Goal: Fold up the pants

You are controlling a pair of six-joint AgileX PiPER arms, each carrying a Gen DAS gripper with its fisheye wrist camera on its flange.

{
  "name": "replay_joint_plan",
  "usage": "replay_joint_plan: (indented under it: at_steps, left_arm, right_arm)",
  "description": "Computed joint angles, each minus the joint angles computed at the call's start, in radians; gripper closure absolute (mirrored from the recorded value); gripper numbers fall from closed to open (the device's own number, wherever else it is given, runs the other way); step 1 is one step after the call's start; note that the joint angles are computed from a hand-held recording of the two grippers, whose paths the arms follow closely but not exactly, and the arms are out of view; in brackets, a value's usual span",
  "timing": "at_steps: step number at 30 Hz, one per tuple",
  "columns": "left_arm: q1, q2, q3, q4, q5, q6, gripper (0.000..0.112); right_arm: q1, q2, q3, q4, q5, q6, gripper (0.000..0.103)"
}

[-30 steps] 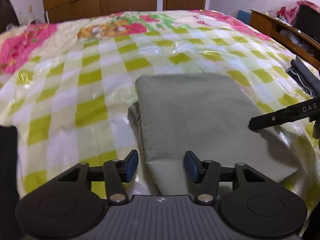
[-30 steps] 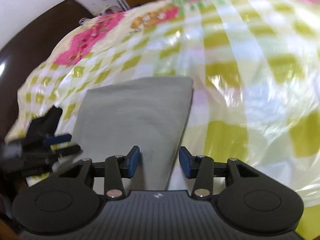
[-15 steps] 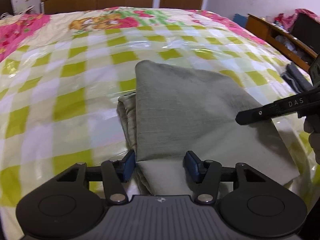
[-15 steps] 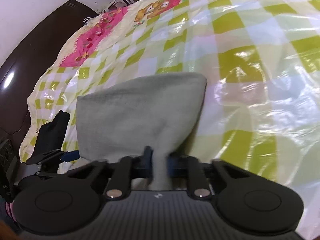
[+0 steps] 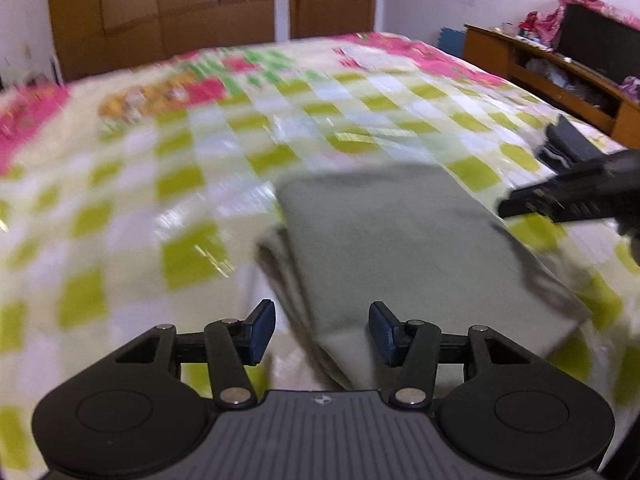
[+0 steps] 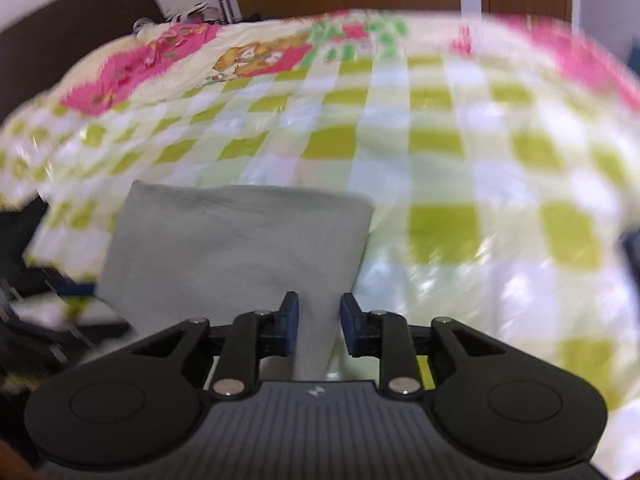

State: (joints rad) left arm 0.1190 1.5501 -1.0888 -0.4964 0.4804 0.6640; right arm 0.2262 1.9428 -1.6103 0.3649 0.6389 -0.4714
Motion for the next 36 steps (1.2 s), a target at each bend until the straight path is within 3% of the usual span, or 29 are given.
replay_joint_plan:
  at_steps: [4, 7, 12, 16, 22, 29, 36]
  left_arm:
    - [-0.088, 0.009, -0.045, 0.301, -0.112, -0.288, 0.049]
    - [-0.119, 0.065, -0.098, 0.339, -0.142, -0.35, 0.049]
    - [-0.175, 0.219, -0.191, 0.655, -0.096, -0.639, 0.044]
    - [-0.147, 0.235, -0.204, 0.579, -0.082, -0.632, 0.041]
    - [-0.155, 0.106, -0.102, 0.683, -0.115, -0.746, 0.042]
    - [-0.146, -0.019, 0.049, 0.623, -0.119, -0.709, 0.042]
    - [-0.193, -0.014, 0.094, 0.79, -0.091, -0.848, 0.041]
  right_arm:
    - [0.033, -0.07, 0.098, -0.07, -0.092, 0.033, 0.081]
    - [0.048, -0.1, 0.144, -0.121, -0.134, 0.077, 0.08]
    - [0.065, -0.105, 0.148, -0.132, -0.117, 0.091, 0.08]
    - [0.089, -0.114, 0.16, -0.177, -0.119, 0.126, 0.08]
    - [0.113, -0.154, 0.192, -0.207, -0.126, 0.164, 0.08]
    - [0.175, -0.187, 0.254, -0.273, -0.149, 0.222, 0.08]
    - [0.202, -0.183, 0.289, -0.323, -0.146, 0.282, 0.08]
